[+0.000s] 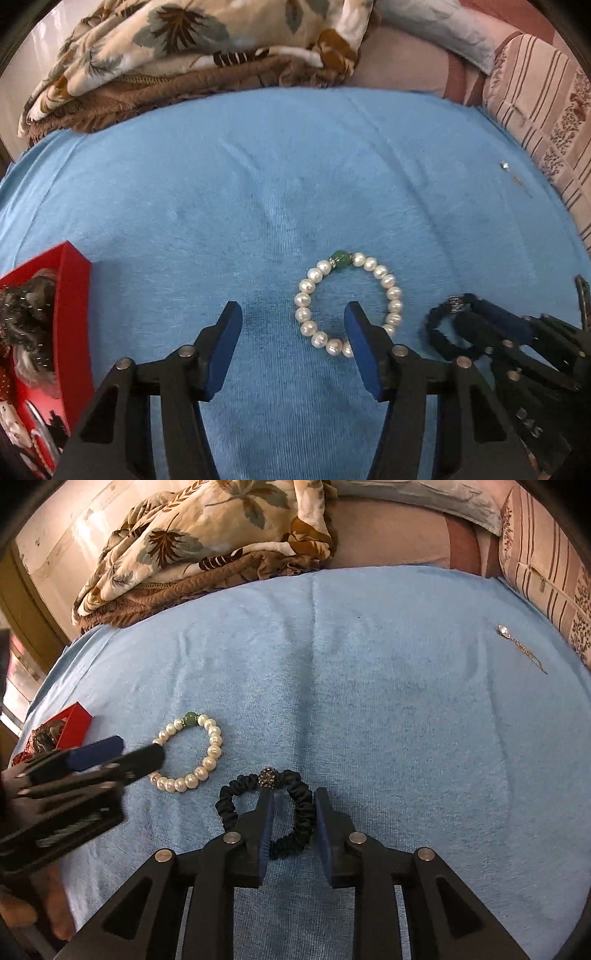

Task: Organize jewelry
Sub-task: 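Grasp the green-bead pearl bracelet with the left gripper while the right grasps the black beaded bracelet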

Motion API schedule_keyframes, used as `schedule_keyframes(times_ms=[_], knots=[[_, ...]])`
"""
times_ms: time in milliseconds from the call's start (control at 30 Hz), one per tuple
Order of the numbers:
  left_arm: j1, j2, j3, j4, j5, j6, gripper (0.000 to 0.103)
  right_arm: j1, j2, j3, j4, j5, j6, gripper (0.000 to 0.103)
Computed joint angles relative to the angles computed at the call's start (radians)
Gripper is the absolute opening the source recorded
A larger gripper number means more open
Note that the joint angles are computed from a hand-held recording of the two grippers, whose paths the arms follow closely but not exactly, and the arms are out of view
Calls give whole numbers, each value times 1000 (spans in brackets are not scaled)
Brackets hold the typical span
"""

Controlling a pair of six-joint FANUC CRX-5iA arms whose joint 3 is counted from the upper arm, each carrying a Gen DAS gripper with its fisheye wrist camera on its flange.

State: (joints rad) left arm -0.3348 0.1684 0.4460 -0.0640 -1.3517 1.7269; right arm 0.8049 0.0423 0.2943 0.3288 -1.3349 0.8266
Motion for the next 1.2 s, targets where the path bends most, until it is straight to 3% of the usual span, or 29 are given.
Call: schedule_keyframes(times_ms=[367, 400, 433, 467, 500, 800, 1200], knots=[[-44, -8, -15, -86, 36, 61, 56, 22, -15, -48, 51, 36, -39, 29], [-46, -9, -13, -91, 32, 70, 48, 28, -14, -52, 64, 35, -41, 26], [-52, -10, -7, -102, 23, 84, 27, 32, -14, -57, 76, 37, -42, 21], [-52, -11, -5, -99, 17, 85, 16, 31, -16, -56, 71, 41, -40, 12], [-49, -11, -1, -86, 10, 82, 9, 29, -18, -53, 65, 44, -43, 11], [-38, -96, -64, 4, 45, 78, 9, 31, -89, -98, 65, 143, -99, 10], [-19, -264, -149, 55, 61, 57, 9, 119, -143, -142, 151, 165, -155, 10]])
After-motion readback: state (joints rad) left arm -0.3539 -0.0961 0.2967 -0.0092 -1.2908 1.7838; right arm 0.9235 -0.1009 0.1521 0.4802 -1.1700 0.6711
